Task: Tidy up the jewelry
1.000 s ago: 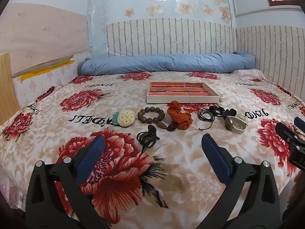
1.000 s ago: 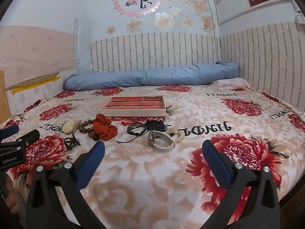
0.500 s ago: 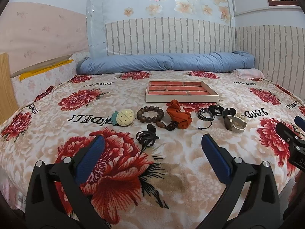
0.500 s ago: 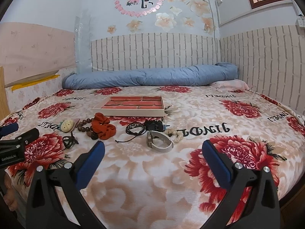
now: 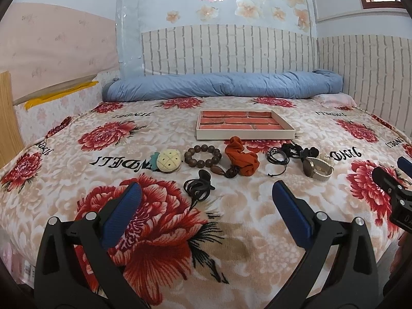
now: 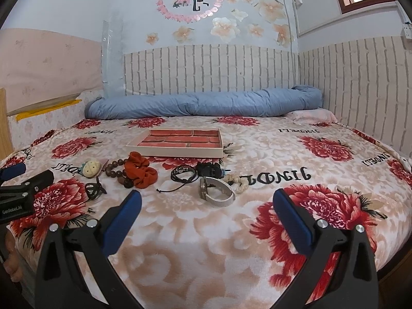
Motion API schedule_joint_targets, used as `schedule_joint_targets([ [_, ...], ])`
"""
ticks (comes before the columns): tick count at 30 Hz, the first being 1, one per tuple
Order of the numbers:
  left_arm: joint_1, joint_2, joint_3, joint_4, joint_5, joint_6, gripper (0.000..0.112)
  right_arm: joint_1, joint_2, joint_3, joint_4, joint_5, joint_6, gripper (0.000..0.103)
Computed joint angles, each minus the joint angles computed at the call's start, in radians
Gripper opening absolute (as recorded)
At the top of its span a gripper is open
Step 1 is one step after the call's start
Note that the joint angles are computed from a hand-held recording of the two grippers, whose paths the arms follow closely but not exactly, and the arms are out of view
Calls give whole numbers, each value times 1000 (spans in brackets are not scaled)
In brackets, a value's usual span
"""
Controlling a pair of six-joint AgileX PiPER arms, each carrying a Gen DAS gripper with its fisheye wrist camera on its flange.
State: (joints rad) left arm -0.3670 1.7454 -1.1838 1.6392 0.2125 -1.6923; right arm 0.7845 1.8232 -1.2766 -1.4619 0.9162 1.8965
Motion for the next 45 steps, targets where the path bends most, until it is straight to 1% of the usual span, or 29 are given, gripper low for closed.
schedule_joint_targets([
  [3,8,0,-4,-27,-10,26,98,-1,-2,-4,0,0,-5,99],
  [7,9,0,-5,-28,-10,28,98,-4,-2,-7,-2,1,-8,99],
  [9,10,-1,0,2,-13,0,98,-3,-4,-5,-9,4,-2,99],
  [11,12,-2,-4,-1,-17,4,98,-3,-6,0,-20,6,8,99],
  [12,13,-2,0,29,-19,-24,98,-3,-6,1,-26,8,13,99],
  [14,13,0,-8,9,-18,-2,98,-2,-7,7,-34,10,23,99],
  [15,12,1,-5,32,-16,-25,98,-1,-8,11,-40,11,30,99],
  [19,18,1,-16,-36,-31,43,98,-3,-11,23,-50,12,43,99],
  [24,21,1,-13,8,-43,-1,98,-1,-12,29,-55,14,51,99],
  [27,20,2,-9,68,-40,-59,98,-1,-12,30,-58,15,53,99],
  [29,18,2,-10,37,-40,-31,98,-2,-11,29,-56,14,51,99],
  [33,15,3,-11,21,-37,-17,98,-1,-11,29,-56,14,54,99],
  [45,20,8,-9,21,-41,-19,98,-6,-5,34,-56,4,57,99],
])
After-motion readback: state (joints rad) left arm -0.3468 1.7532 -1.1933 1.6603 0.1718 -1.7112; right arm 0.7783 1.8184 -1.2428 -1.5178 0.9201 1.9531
